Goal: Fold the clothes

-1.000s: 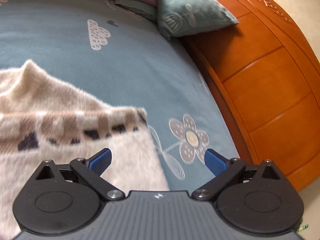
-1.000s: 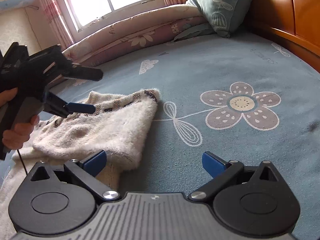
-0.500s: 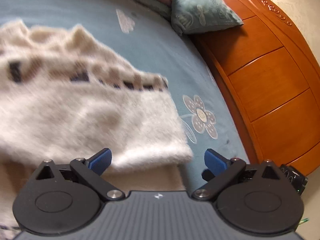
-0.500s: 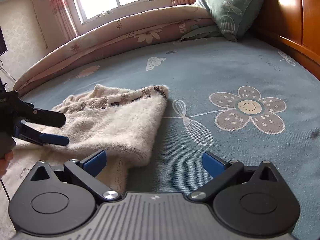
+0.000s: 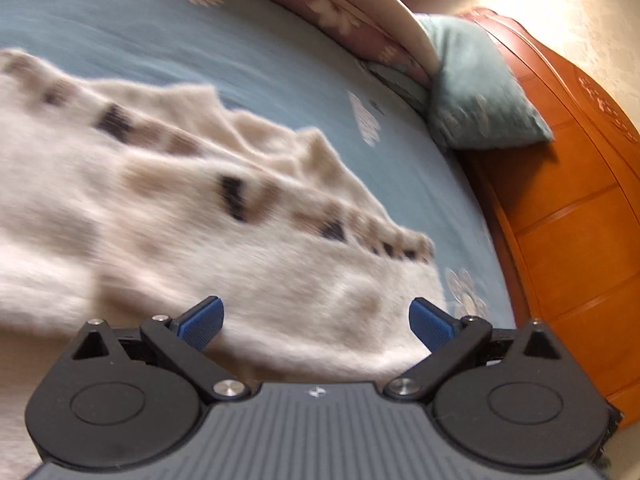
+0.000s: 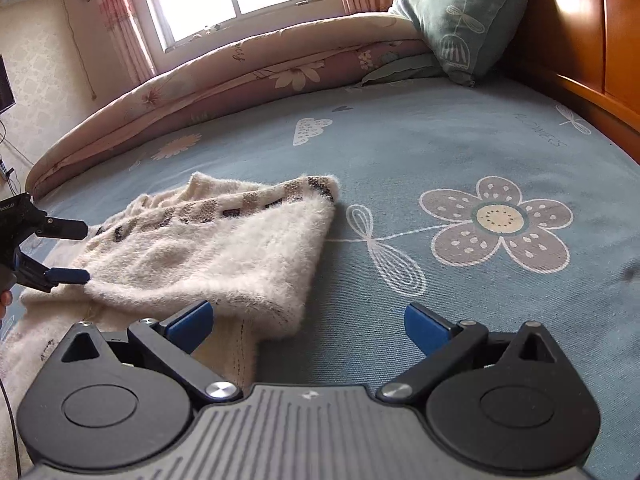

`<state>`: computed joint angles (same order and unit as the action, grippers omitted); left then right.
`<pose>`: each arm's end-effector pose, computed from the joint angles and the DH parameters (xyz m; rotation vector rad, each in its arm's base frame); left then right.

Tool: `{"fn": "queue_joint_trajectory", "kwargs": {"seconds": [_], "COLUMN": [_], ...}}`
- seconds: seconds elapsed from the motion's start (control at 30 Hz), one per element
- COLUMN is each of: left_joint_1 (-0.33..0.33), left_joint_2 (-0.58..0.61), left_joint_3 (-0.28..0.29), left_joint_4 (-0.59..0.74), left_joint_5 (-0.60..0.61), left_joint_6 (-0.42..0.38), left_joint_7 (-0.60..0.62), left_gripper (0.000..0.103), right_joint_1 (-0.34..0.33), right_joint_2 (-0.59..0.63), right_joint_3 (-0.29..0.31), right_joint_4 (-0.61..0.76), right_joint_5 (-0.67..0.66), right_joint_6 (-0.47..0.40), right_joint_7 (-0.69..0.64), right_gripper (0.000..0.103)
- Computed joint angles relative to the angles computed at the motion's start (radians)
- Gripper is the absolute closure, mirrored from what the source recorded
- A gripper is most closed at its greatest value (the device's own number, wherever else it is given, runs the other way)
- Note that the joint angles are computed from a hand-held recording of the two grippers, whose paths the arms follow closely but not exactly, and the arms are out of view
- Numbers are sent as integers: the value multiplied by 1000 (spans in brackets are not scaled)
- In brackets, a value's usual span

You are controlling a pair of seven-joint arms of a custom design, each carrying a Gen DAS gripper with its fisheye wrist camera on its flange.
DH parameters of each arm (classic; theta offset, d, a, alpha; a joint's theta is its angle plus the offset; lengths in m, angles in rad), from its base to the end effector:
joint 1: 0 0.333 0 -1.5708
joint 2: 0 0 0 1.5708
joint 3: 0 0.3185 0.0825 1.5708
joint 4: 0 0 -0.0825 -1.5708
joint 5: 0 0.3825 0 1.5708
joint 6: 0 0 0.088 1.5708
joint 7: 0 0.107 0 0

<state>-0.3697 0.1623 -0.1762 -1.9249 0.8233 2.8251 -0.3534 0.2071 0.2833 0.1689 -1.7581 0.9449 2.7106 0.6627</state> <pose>0.5266 -0.3564 0.4854 -2.4796 1.1565 -1.2244 0.6420 0.2108 0.4746 -1.9310 1.1272 -0.2077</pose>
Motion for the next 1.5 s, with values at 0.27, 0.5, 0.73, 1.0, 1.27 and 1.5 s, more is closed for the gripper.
{"fn": "queue_joint_trajectory", "kwargs": {"seconds": [0.27, 0.5, 0.73, 1.0, 1.27, 1.5], "left_joint_1": [1, 6, -146, -111, -58, -40], "left_joint_2": [139, 395, 234, 101, 199, 48], "left_joint_3": [7, -62, 156, 160, 107, 105], "left_joint_4": [182, 455, 269, 139, 259, 70], "left_joint_5": [-6, -223, -171, 1, 7, 101], "left_joint_6": [89, 122, 61, -22, -47, -130], "left_joint_7": [77, 362, 205, -44, 33, -134], "left_gripper": [4, 4, 4, 4, 4, 4], "right_joint_1": [2, 4, -6, -7, 6, -8], "right_joint_2": [3, 7, 10, 4, 16, 26], "right_joint_3": [-1, 3, 1, 6, -1, 6], "right_joint_4": [4, 4, 10, 8, 15, 30], "right_joint_5": [19, -12, 5, 22, -32, -22], "right_joint_6": [2, 4, 0, 0, 1, -17], "right_joint_7": [1, 5, 27, 9, 47, 59], "right_gripper": [0, 0, 0, 0, 0, 0]}}
